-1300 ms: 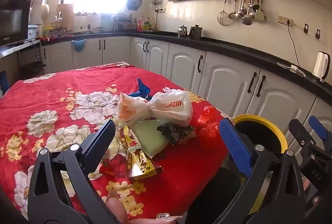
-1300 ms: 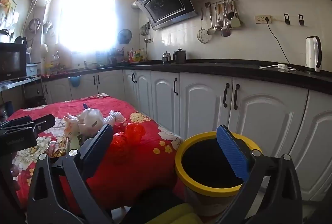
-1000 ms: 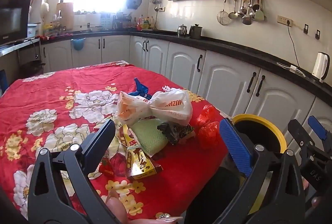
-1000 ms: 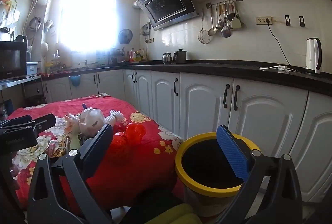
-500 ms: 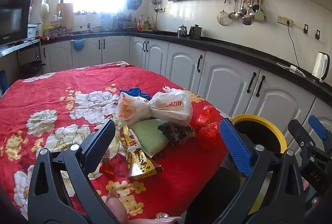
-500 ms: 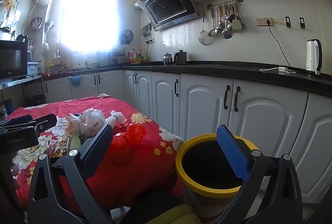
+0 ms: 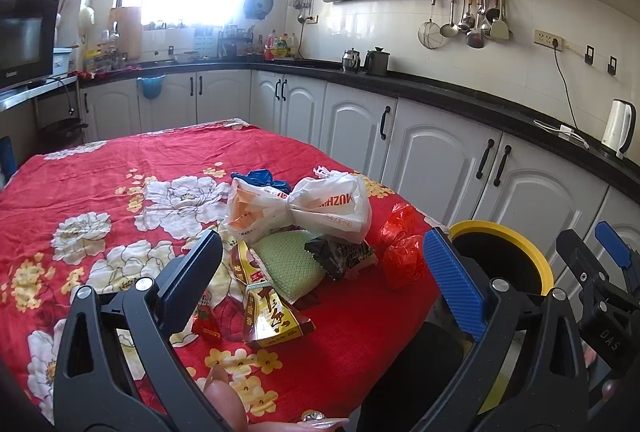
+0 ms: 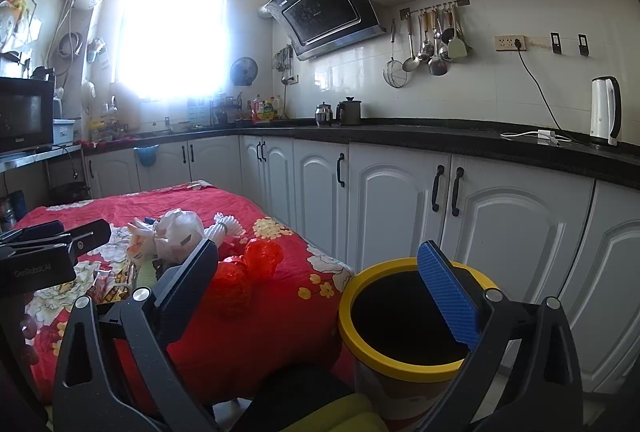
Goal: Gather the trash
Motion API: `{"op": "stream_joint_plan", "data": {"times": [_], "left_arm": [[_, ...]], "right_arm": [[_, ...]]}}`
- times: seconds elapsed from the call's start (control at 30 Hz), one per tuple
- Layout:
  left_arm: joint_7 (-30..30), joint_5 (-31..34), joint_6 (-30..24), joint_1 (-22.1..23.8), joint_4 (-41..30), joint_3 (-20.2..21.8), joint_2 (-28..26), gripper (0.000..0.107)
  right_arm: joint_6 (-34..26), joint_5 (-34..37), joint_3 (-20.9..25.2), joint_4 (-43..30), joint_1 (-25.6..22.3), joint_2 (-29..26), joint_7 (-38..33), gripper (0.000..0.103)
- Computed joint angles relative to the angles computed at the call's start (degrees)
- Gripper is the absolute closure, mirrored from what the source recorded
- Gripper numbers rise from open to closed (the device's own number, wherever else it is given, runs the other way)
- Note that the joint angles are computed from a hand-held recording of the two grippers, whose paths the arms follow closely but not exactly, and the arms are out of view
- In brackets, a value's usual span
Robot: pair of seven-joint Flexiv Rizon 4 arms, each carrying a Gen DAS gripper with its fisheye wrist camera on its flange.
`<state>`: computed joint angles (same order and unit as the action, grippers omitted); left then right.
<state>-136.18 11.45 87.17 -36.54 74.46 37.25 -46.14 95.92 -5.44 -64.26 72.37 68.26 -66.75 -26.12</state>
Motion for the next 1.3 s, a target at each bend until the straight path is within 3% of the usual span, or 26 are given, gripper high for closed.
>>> {"op": "stream_joint_plan", "data": {"times": [0.93, 1.13, 1.3], "left_arm": [[-1.18, 3.14, -2.69, 2.06, -0.98, -3.14, 1.24, 0.015], [-1.34, 4.01, -4.66, 4.48, -0.21, -6.12, 2.68, 0.015], [-1.28, 4.51, -4.68, 7.2, 2.07, -9.2, 4.62, 0.015]], "right_arm": [[0.04, -1.25, 1.84, -0.51, -0.83, 0.86, -0.88, 0.006], [0.84, -3.12, 7.05, -2.85, -3.45, 2.32, -4.35, 0.006], [0.46, -6.28, 14.13, -6.72, -7.29, 3.68, -8.87, 0.006]]}}
